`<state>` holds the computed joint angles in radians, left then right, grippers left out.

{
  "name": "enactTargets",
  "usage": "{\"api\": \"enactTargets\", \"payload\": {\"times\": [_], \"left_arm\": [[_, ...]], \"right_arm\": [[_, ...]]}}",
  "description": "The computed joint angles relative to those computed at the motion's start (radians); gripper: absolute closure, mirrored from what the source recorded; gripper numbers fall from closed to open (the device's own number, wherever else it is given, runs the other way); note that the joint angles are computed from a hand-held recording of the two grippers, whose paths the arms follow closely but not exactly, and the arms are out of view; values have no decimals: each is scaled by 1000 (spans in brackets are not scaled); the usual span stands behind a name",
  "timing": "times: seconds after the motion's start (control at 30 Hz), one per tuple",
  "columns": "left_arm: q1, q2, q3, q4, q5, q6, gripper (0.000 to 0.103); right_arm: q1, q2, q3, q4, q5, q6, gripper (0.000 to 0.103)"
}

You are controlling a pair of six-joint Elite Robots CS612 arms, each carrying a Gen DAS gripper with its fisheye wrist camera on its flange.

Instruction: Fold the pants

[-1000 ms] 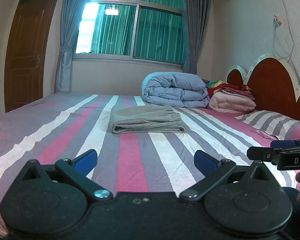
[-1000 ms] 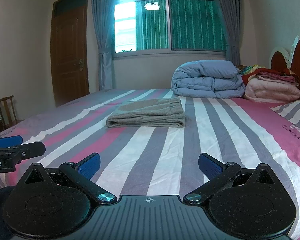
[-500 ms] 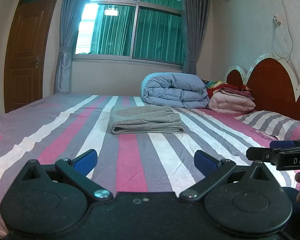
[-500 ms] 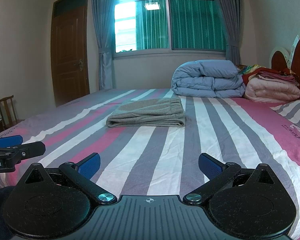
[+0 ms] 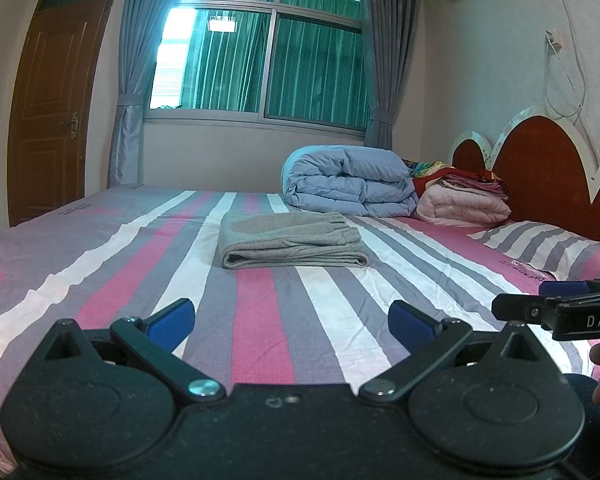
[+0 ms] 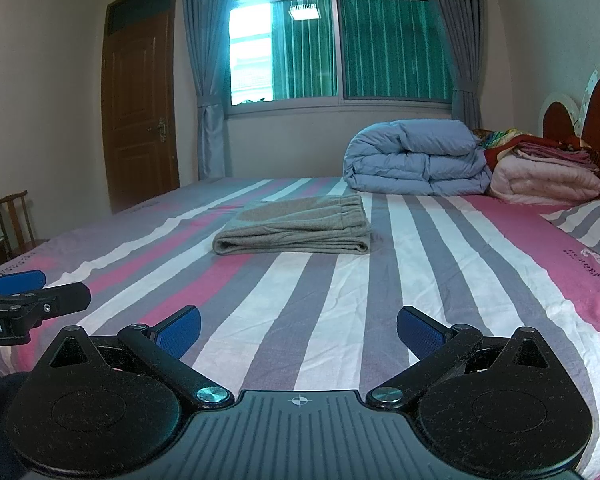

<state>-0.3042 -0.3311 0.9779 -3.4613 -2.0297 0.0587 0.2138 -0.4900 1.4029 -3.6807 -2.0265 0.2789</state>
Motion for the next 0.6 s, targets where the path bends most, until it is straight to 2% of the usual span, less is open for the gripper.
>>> {"api": "enactTargets", "payload": {"times": [0.6], "left_arm": [[1, 5, -10, 2, 8, -1, 6]], "right_arm": [[1, -1, -1, 3, 0, 0, 0]]}}
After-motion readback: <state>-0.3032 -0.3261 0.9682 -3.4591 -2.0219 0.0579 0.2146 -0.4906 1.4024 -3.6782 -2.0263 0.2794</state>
